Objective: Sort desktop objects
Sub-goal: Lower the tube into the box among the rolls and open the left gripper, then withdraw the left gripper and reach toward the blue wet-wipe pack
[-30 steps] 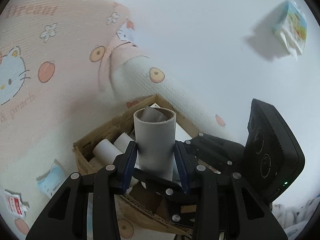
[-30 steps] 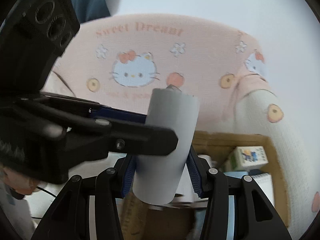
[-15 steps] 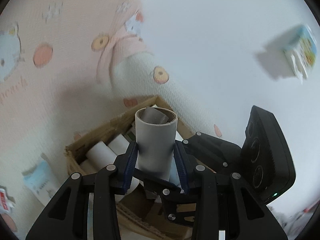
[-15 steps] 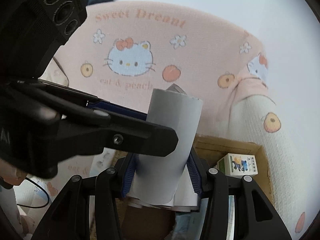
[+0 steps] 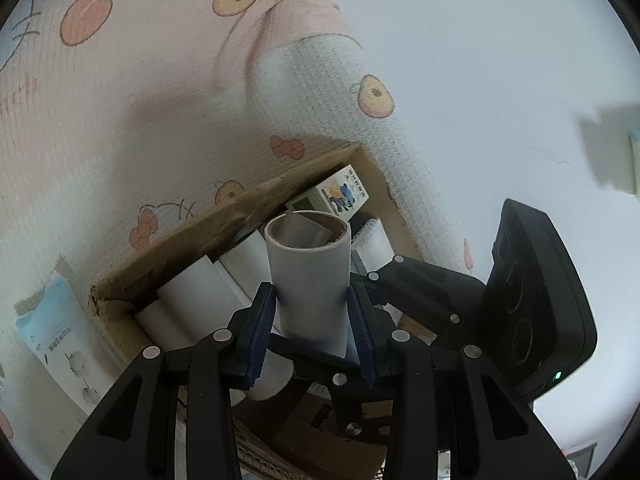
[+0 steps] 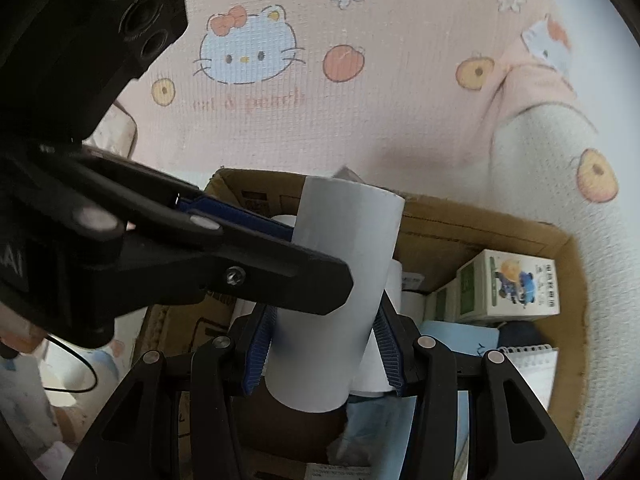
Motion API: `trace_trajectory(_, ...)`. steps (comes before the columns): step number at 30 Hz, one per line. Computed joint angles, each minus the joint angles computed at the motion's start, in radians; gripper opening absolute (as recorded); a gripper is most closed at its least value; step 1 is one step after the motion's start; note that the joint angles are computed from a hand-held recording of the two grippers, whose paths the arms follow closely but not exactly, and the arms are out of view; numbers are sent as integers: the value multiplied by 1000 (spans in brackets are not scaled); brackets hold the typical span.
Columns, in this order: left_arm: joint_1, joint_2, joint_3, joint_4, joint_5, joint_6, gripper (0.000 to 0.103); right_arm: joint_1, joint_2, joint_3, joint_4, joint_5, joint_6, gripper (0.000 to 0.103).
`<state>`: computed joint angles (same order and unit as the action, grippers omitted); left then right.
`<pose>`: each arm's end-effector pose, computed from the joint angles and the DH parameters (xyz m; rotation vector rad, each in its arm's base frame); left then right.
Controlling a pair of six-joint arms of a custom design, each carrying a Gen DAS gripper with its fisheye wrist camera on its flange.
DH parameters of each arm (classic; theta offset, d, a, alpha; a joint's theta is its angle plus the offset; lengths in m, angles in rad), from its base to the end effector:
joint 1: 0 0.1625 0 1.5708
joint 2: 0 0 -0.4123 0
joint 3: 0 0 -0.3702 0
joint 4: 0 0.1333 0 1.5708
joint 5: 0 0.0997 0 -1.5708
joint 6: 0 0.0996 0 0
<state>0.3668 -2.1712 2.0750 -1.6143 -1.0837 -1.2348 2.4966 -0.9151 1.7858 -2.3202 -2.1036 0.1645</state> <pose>-0.1656 -0.2564 0.4650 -0.0985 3.0036 -0.7734 0.5120 -0.2817 0.1089 1.0118 -2.4118 0.2343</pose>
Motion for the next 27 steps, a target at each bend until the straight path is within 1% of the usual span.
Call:
trace_trajectory(4,42,11,-4,-15,-26,4,41,-39,-19,4,7,87,-16,46)
trace_trajectory(6,70,29,-9,-10,-35,-2,41,-64,-26,2,24,132,-1,46)
trace_trajectory(7,81,38,-11,-5,-40,-2,41,-72,-27,1,27,143,5,46)
trace_trajectory(12,71,45,-12,8,-33,-7,41,-104,-49,31,6,209,32,46)
trace_trajectory(14,74,51,-15,12,-28,-12,41,-107,-53,34,17,208,32,46)
trace_trajectory(16,56,50,-22,42,2,-45,41,-104,-60,38,22,203,34,46)
trace_trajectory(20,17,54,-45,107,54,-73,41,-107,-86,51,-1,216,35,46)
trace_trajectory(23,-42,39,-54,154,107,-100,41,-99,-83,32,22,198,46,46)
trace_trajectory(25,-94,35,-55,189,164,-124,41,-82,-89,28,26,169,55,46)
trace_trajectory(27,-143,36,-61,229,209,-149,45,-61,-96,28,15,169,46,46)
